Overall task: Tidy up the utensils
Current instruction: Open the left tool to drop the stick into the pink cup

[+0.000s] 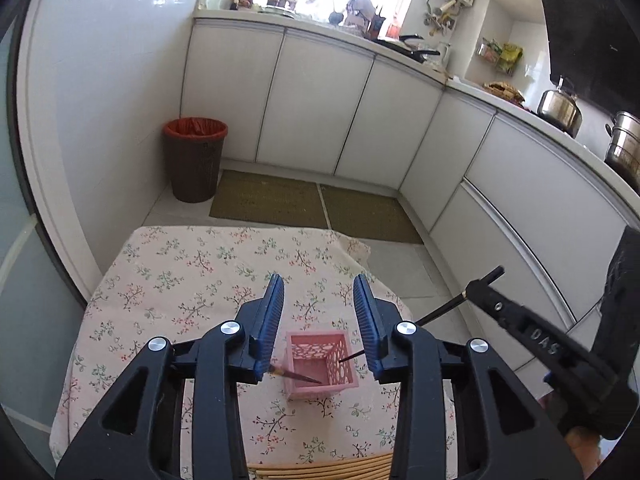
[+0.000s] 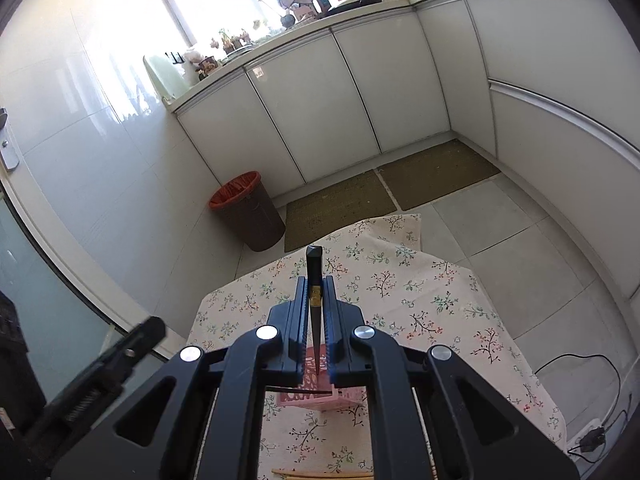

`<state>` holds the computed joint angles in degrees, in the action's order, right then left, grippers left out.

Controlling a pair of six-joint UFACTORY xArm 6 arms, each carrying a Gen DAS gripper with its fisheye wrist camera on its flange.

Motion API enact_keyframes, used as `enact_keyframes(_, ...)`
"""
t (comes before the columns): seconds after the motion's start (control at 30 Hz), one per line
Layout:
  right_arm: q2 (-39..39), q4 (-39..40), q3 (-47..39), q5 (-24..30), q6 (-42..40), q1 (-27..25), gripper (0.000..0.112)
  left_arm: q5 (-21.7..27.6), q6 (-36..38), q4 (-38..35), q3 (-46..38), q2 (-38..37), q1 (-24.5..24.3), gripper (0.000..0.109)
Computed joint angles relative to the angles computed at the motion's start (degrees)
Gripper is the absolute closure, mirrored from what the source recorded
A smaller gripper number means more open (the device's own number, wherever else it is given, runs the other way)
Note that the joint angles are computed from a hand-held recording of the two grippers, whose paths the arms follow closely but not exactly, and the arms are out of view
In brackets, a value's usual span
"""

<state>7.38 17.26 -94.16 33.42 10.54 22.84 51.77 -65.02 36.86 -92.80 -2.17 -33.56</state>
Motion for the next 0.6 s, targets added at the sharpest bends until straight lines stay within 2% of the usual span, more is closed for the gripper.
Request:
enact_keyframes(0.23,3.9,-2.1,-2.6,1.1,1.3,1.2,0.105,0.5,-2.0,1.7,2.0,-2.2,0.3,0.071)
enact_keyframes(0.3,4.8,-2.8,-3.2,2.5,1.8,1.3,0.1,0.7,-2.0,1.4,2.8,-2.4,0.4,0.071)
enact_keyframes(0.37,4.0,-2.5,-1.6,1.7,2.3,0.9,0.089,0.7,-2.2,1.2,3.7,-2.9,0.4,0.071)
enact_keyframes(0.6,-6.4,-11.5,8.9,-2.6,7.8,-0.4,0.069,2.1,-1.9,2.0,3.7,-3.6,-2.3,0.068)
